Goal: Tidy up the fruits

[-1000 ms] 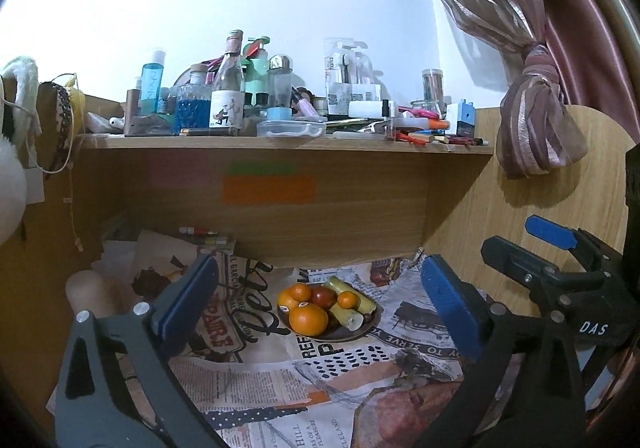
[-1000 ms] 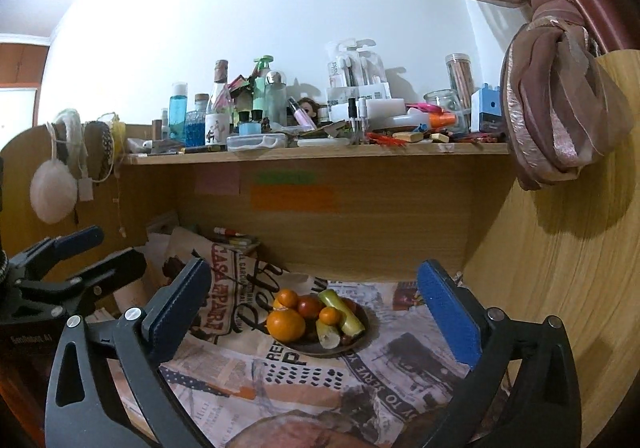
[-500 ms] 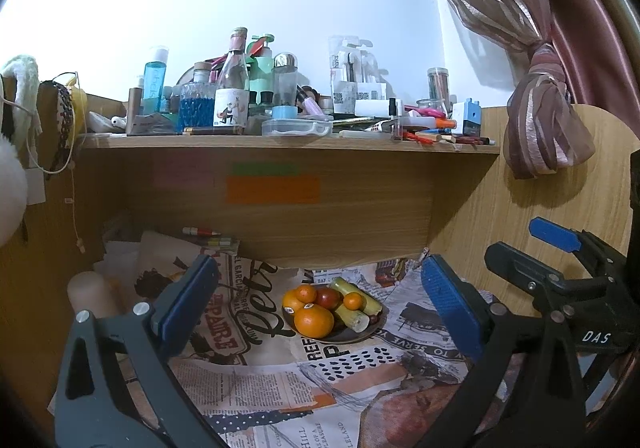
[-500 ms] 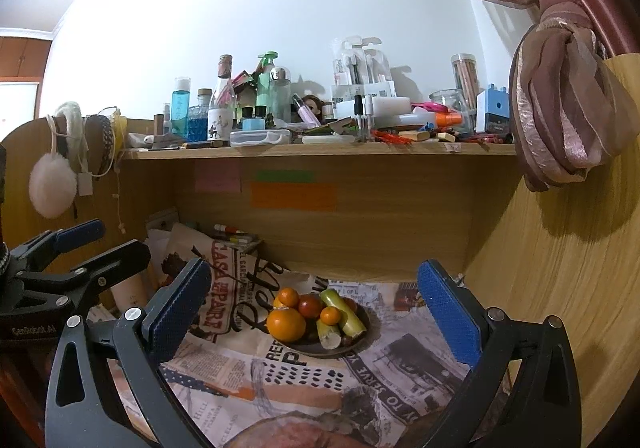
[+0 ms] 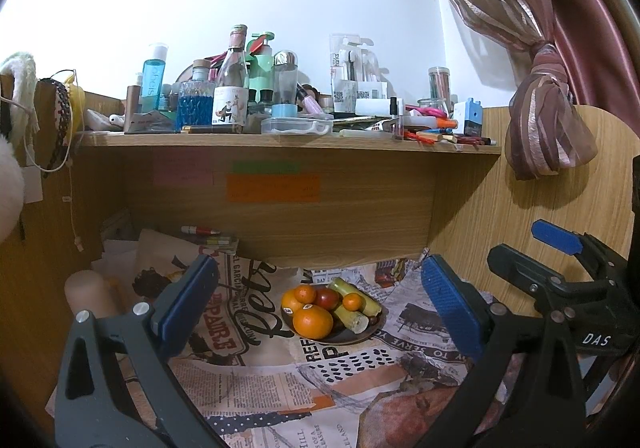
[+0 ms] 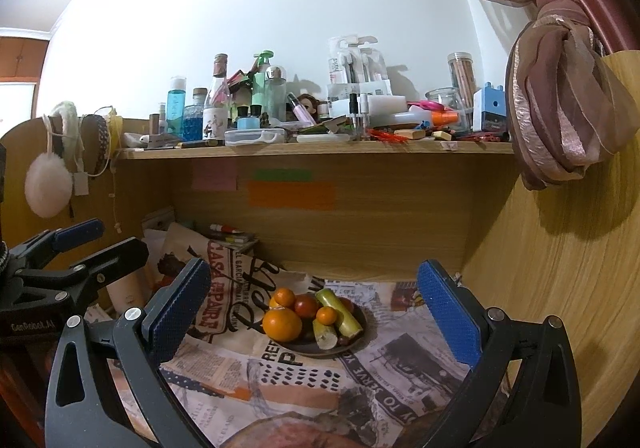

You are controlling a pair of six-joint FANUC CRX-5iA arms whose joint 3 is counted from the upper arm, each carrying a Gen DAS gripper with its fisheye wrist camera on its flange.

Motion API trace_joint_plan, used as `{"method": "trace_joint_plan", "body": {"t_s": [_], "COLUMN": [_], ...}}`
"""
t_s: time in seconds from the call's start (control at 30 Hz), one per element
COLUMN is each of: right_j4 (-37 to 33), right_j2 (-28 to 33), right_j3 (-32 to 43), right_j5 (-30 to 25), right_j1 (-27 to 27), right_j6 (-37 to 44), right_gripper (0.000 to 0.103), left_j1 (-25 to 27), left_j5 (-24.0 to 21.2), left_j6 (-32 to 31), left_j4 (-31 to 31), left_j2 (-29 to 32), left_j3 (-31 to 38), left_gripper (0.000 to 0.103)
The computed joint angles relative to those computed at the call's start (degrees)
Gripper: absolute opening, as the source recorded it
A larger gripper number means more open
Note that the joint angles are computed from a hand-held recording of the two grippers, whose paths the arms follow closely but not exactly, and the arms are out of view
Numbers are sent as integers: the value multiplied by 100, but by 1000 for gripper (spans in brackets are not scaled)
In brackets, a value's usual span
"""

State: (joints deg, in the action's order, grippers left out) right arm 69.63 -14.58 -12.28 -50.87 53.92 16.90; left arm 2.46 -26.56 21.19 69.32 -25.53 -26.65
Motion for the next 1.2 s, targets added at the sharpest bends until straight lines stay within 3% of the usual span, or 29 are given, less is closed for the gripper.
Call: {"method": "trace_joint_plan", "body": {"t_s": [1.2], "right_j4": [-71], "right_j2": [42], "right_j3": [23], "right_j5": [59], "right_j1": [-64], "right_j6": [-55], "right_gripper": [103], "left_j1": [-76], "left_j5": [26], "left_j6": [656], "left_j4": [-525], "left_j2": [26], "left_j3": [110], "left_gripper": [103]}}
